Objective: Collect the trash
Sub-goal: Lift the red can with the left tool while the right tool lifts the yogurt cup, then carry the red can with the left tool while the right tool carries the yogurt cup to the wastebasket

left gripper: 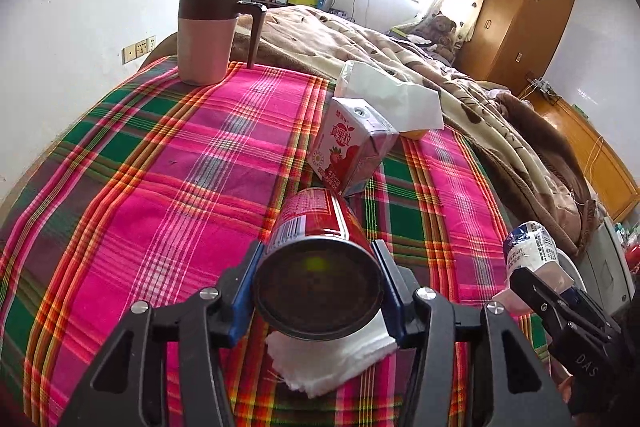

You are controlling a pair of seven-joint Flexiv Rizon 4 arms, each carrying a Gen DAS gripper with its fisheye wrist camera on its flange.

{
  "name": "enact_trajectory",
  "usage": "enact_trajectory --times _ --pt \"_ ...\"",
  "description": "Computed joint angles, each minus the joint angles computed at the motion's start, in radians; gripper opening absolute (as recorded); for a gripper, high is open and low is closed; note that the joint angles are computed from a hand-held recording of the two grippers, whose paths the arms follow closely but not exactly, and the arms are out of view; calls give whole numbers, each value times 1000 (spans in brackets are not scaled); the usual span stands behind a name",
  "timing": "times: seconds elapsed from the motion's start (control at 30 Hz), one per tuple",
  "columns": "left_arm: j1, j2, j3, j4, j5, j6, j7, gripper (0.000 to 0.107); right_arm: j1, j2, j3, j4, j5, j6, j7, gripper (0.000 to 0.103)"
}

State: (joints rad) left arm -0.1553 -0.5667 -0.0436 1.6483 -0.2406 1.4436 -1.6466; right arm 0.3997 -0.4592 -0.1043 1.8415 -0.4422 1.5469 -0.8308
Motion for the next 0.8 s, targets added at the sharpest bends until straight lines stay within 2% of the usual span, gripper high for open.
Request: enact_trajectory --times 0.3,0.4,0.67,0.8 --pt "-14 39 3 36 18 65 8 55 54 29 -77 47 -27 43 37 65" --pt "5 55 -36 56 10 86 37 55 81 41 -117 67 -37 64 54 65" --pt "18 83 -112 83 -8 130 115 55 209 92 -289 146 -54 119 92 65" --pt "26 87 -162 85 -22 146 163 55 324 122 -436 204 -45 152 102 65"
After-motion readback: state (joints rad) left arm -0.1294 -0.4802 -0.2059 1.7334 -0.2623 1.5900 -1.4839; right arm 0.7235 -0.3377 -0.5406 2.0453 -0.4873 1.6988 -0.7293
